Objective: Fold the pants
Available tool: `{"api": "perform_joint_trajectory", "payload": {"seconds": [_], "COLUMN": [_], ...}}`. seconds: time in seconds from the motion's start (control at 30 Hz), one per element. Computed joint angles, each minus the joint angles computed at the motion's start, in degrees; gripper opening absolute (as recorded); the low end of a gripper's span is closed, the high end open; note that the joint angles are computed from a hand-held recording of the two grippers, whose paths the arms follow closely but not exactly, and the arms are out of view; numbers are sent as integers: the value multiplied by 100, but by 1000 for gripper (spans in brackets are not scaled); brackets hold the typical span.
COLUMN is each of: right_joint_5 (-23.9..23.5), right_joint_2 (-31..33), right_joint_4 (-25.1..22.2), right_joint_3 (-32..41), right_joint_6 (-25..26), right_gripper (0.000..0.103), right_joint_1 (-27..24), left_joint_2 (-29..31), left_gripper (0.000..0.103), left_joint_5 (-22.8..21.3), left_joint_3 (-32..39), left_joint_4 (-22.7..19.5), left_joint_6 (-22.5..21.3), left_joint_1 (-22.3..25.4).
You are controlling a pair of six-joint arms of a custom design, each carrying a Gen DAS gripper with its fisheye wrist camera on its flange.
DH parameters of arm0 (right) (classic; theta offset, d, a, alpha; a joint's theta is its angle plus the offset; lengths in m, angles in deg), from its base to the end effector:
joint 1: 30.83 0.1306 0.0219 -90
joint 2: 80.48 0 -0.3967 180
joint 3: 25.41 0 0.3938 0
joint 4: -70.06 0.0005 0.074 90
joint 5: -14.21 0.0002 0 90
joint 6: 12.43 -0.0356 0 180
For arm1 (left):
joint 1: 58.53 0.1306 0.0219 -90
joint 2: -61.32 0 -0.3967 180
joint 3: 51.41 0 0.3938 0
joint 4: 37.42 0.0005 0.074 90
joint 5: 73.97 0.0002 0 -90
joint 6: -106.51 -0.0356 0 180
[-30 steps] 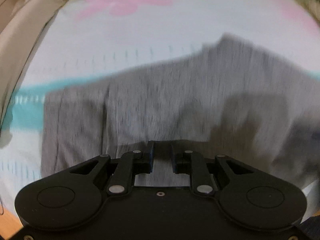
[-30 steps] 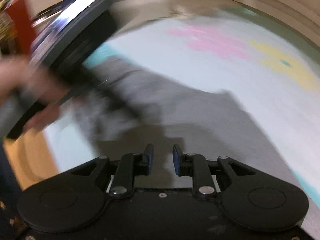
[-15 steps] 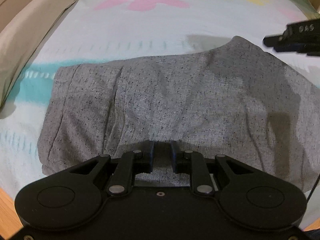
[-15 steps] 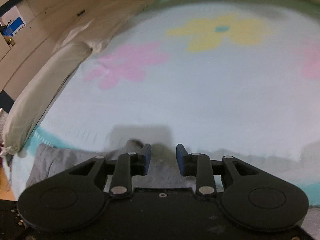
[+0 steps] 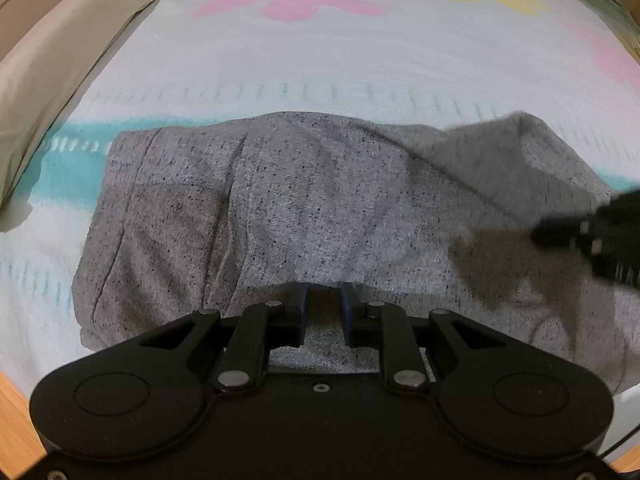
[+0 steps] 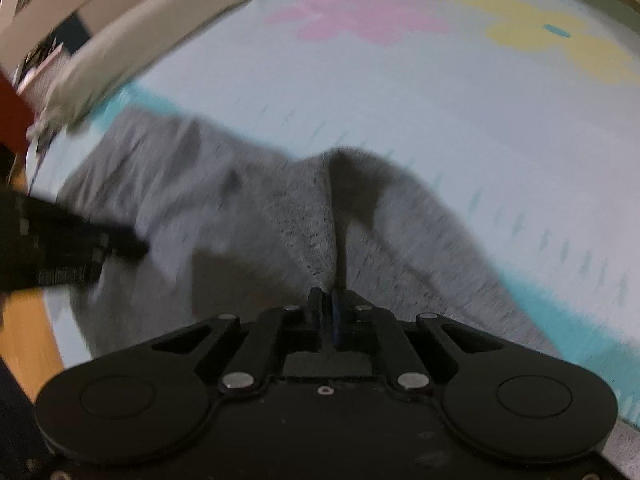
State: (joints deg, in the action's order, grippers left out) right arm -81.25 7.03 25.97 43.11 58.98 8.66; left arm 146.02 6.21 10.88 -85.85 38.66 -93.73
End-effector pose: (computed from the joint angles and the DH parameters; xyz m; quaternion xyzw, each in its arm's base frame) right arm 0.3272 0.2734 0.3011 -0.1871 0.9533 0.1534 0.1808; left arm 0.3178 -0.2173 0.2724 0.0975 0.9777 -0.0055 0.1860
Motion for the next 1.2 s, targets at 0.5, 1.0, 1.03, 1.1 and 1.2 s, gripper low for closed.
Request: {"api": "perform_joint_trajectory", "payload": {"seconds": [0.5, 1.0, 1.03, 1.1, 1.2], "right_joint_5": [275, -1221, -1345, -1385, -1238], "right_joint_2": [-817, 578, 565, 553, 560], "right_joint_4": [762, 458, 295, 112, 19], "right_joint_3": [-355, 456, 490, 574, 625], "right_joint_6": [-864, -1533, -1393, -1125, -1264], "right_gripper": [34, 37, 37, 37, 37], "right_joint_1": [-262, -641, -586, -464, -350], "left_joint_2": [182, 210, 206, 195, 169], "left_gripper": [28, 29, 29, 29, 29], "left_joint_5": [197, 577, 586, 548, 335], "left_joint_3": [232, 106, 113, 87, 34], "left_joint_4": [0, 238, 237, 275, 314], "left_joint_6": [186, 509, 570, 652, 601], "left_joint_1": [73, 318, 324, 313, 192]}}
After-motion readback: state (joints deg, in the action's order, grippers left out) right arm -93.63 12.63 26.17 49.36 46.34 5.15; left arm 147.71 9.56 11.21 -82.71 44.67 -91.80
